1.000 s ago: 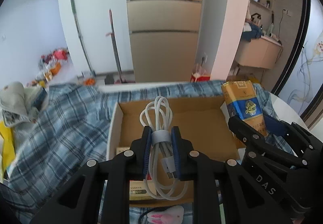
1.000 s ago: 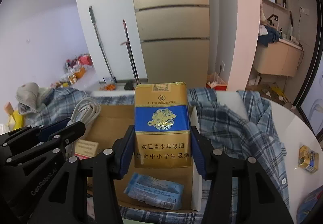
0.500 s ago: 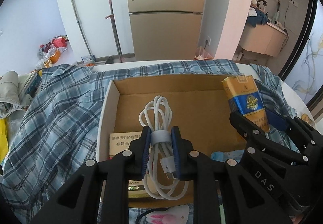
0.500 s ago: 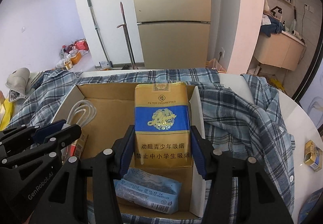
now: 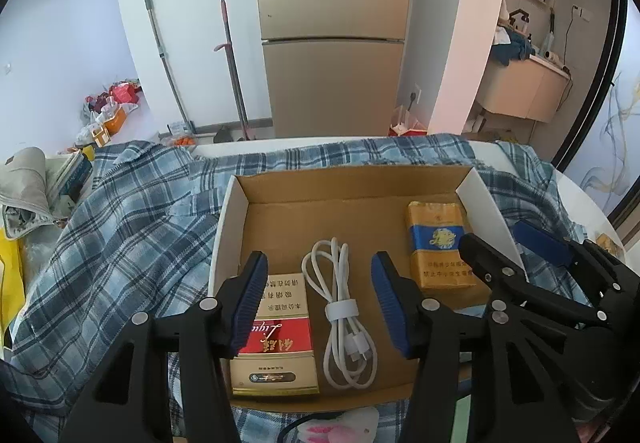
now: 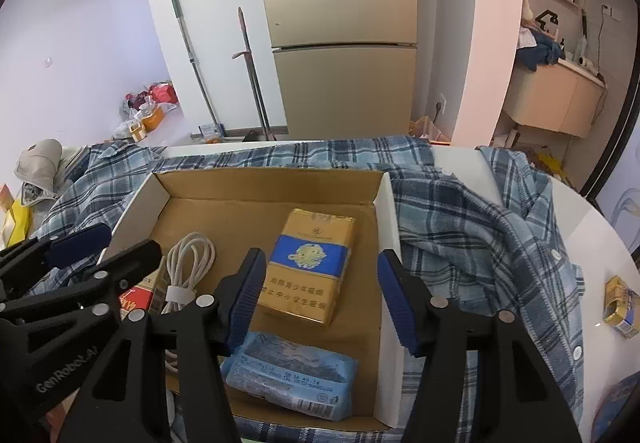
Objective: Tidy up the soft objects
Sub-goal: 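Raise both grippers away from the cardboard box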
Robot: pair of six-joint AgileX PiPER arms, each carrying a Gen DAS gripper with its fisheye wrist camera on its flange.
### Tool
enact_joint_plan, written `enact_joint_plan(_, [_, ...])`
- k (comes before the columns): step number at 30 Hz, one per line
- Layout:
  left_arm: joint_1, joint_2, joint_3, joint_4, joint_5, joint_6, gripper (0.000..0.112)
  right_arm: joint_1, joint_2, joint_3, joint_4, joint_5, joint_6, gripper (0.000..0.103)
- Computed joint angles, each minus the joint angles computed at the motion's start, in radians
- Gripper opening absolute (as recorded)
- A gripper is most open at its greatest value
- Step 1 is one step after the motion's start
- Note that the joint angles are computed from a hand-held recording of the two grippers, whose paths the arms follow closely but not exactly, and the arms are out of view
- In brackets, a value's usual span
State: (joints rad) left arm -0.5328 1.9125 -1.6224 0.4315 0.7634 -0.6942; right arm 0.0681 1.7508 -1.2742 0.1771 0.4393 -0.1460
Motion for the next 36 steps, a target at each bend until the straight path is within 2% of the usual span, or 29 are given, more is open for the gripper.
enact_joint_plan(6, [-0.018, -0.043, 0.021, 0.052, 0.006, -0.034, 0.056, -0.001, -0.023, 0.01, -0.006, -0.006, 0.009, 0.058])
enact_joint_plan(10, [-0.025, -0.107, 0.052, 0.076, 0.01, -0.055, 0.056, 0.011, -0.058, 0.03, -0.076, -0.017, 0.067, 0.058])
enact_joint_plan(13, [-0.034, -0.171, 0.088, 0.105, 0.012, -0.071, 0.056, 0.012, -0.092, 0.039, -0.06, -0.006, 0.06, 0.058])
enact_joint_plan(16, [-0.037, -0.244, 0.132, 0.096, 0.011, -0.069, 0.056, 0.024, -0.156, 0.072, -0.07, -0.015, 0.072, 0.058])
enact_joint_plan(19, [-0.08, -0.323, 0.179, 0.169, 0.026, -0.124, 0.056, 0.044, -0.243, 0.13, -0.119, -0.047, 0.132, 0.058])
enact_joint_plan(22, [-0.107, -0.409, 0.228, 0.176, 0.028, -0.131, 0.056, 0.064, -0.317, 0.163, -0.154, -0.043, 0.172, 0.058])
enact_joint_plan(24, [-0.135, -0.467, 0.26, 0.207, 0.039, -0.152, 0.059, 0.079, -0.362, 0.182, -0.175, -0.038, 0.191, 0.058])
enact_joint_plan(26, [-0.168, -0.515, 0.29, 0.26, 0.056, -0.187, 0.071, 0.094, -0.409, 0.201, -0.199, -0.031, 0.213, 0.058])
enact_joint_plan(28, [-0.22, -0.575, 0.325, 0.321, 0.094, -0.23, 0.072, 0.107, -0.458, 0.224, -0.208, -0.031, 0.221, 0.059])
enact_joint_plan(30, [-0.274, -0.635, 0.367, 0.393, 0.116, -0.286, 0.08, 0.141, -0.508, 0.251, -0.303, -0.042, 0.308, 0.067])
enact_joint_plan(31, [-0.302, -0.664, 0.389, 0.433, 0.128, -0.318, 0.091, 0.162, -0.536, 0.27, -0.369, -0.05, 0.366, 0.069])
enact_joint_plan(34, [-0.389, -0.743, 0.446, 0.548, 0.182, -0.411, 0.092, 0.206, -0.606, 0.312, -0.48, -0.057, 0.48, 0.089])
enact_joint_plan(35, [-0.395, -0.773, 0.465, 0.558, 0.177, -0.415, 0.092, 0.218, -0.627, 0.327, -0.509, -0.061, 0.521, 0.1])
enact_joint_plan(36, [-0.403, -0.795, 0.479, 0.57, 0.183, -0.422, 0.092, 0.226, -0.646, 0.342, -0.538, -0.072, 0.562, 0.103])
